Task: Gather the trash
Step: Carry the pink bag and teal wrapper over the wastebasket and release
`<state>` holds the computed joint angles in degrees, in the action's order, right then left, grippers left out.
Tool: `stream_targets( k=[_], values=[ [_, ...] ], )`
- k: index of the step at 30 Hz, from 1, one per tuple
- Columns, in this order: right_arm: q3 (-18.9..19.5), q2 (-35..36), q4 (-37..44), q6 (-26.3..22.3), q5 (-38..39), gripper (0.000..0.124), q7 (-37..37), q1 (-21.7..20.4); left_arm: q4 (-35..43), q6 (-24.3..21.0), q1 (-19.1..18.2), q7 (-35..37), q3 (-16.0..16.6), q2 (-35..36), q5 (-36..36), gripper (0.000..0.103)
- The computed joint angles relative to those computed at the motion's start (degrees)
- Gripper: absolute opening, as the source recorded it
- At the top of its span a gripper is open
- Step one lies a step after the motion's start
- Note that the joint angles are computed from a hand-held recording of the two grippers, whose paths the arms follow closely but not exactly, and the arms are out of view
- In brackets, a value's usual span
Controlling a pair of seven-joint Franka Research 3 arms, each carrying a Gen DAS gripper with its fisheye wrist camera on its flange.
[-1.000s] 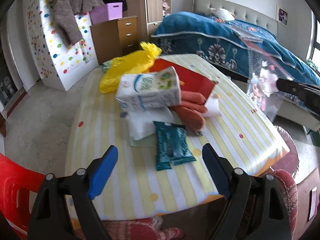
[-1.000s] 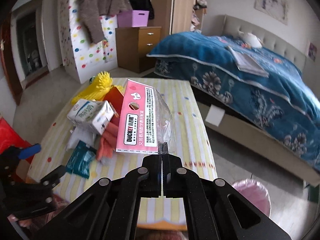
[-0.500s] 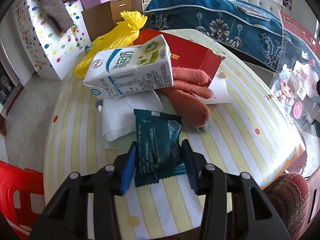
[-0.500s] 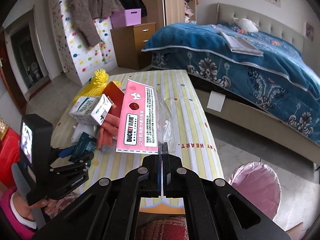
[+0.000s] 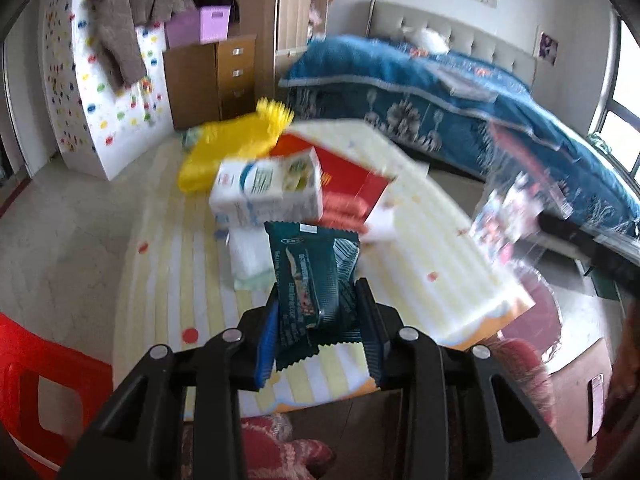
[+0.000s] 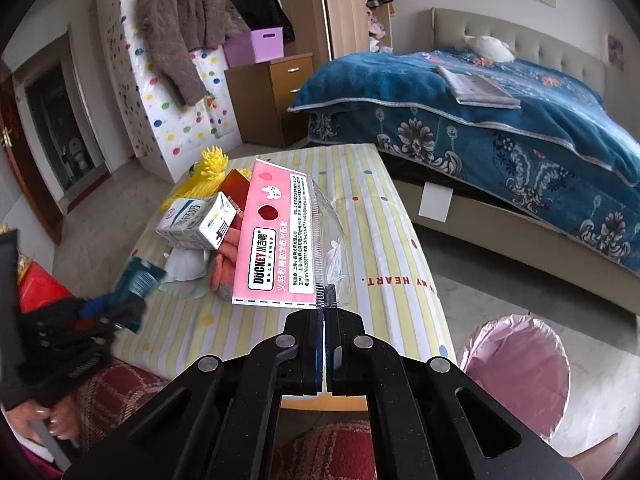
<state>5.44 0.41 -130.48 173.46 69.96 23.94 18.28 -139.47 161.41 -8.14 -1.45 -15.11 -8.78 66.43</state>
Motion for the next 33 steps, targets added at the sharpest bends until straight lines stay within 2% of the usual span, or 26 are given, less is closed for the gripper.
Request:
stream_targets(
  k=[4,7,13,19,22,27,33],
  values=[
    [-0.5,-1.6,-1.4,0.5,2.1,0.0,-1.6,-0.1,3.2,-1.2,-1.0,-2.9,-1.7,0.5,4.4,0.034],
    [-1.2,-2.7,-2.6,1.0,3.3,0.0,-2.6,-0.3,6.0,-0.9,-2.2,-3.1,-1.8,3.0,6.6,0.034],
    [-3.3,-5.3,-5.8,2.4,5.0,0.0,-3.0,-1.1,12.7,0.9,-5.6,-1.5,-0.5,9.9,8.1,0.034],
    [-6.0,-6.8,-8.5,3.7,5.9,0.0,-1.8,-3.1,21.5,1.8,-10.7,2.7,1.2,18.2,8.5,0.034],
    [-7.1,-6.8,-9.3,4.3,6.1,0.0,-1.2,-4.3,26.4,2.6,-13.3,5.9,2.3,22.7,7.4,0.034],
    [-8.6,-5.3,-9.3,4.8,7.0,0.0,-0.7,-7.1,35.4,3.7,-16.9,15.1,3.2,31.2,1.9,0.035],
    [-9.4,-1.4,-6.5,2.6,9.4,0.0,-1.7,-11.6,47.8,3.4,-19.4,29.6,2.1,42.2,-7.6,0.036]
  ],
)
